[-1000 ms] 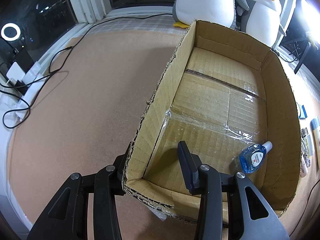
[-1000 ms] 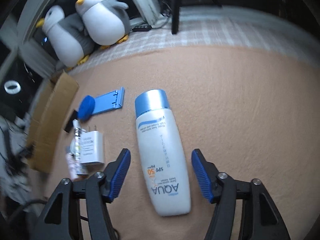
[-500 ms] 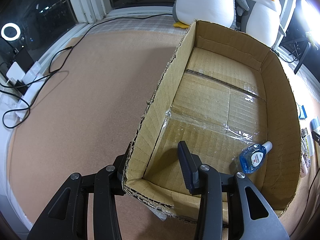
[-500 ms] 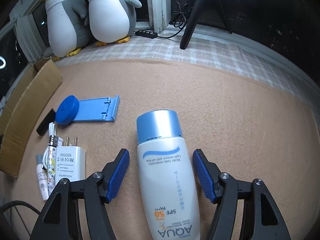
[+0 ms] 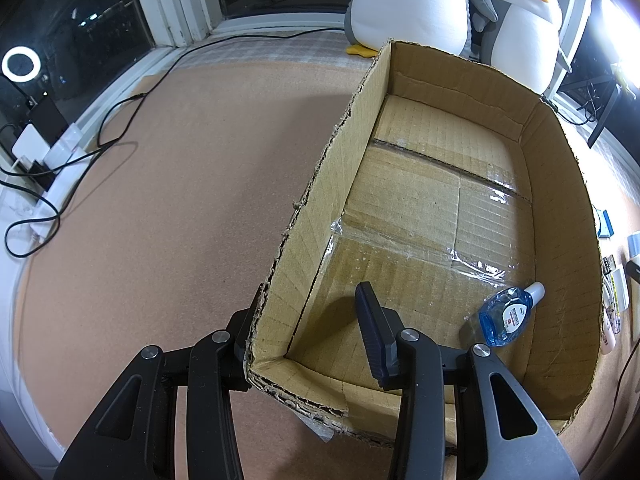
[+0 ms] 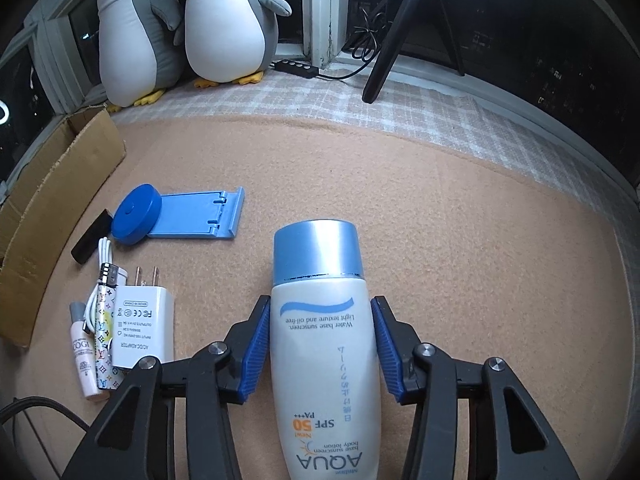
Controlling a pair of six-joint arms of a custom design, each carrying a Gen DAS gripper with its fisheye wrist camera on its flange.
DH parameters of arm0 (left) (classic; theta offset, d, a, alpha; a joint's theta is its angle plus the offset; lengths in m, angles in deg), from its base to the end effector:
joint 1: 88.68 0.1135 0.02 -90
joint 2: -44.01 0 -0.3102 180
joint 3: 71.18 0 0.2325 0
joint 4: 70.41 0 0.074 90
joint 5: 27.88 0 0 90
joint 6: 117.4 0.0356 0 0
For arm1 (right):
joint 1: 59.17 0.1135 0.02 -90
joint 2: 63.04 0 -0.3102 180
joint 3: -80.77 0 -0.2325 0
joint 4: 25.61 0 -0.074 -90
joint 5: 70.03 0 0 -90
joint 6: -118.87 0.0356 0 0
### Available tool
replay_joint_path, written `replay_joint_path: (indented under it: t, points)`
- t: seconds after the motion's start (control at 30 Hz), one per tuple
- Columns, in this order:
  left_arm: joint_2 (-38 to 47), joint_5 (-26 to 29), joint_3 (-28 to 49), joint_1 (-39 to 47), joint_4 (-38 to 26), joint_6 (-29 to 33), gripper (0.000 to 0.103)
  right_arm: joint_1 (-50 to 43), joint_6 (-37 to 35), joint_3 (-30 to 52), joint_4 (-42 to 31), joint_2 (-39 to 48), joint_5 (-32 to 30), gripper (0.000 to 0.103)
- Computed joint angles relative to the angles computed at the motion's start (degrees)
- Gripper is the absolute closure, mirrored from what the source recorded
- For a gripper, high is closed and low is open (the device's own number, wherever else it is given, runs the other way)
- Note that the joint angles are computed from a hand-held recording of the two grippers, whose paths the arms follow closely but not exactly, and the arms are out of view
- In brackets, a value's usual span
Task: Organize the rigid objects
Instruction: 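Lift the sunscreen bottle with the right gripper and drop it into the box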
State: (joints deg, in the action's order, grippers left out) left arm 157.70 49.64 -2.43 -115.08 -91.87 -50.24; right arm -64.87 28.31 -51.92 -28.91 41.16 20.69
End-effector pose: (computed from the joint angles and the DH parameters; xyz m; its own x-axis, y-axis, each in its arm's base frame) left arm 0.3194 -0.1500 0.1337 -0.8949 0.0211 -0.4458 0.0101 0.9996 0.0271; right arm 0.2762 -0.0280 0.1244 -0.8644 0.0765 -0.4970 0.0971 0.9952 -0.0158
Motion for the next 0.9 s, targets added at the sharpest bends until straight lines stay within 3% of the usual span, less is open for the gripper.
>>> replay_joint_path:
  t: [0.43, 0.9]
  points:
    - [0.2, 0.0, 0.3, -0.1, 0.0, -0.2, 0.063, 3.9, 3.1, 3.4, -7.4, -10.1, -0.7, 0.060]
    - [0.1, 0.8, -0.6, 0.0, 1.6, -0.4, 0.063, 19.0, 8.9, 15.3, -13.1, -13.9, -0.3, 0.065]
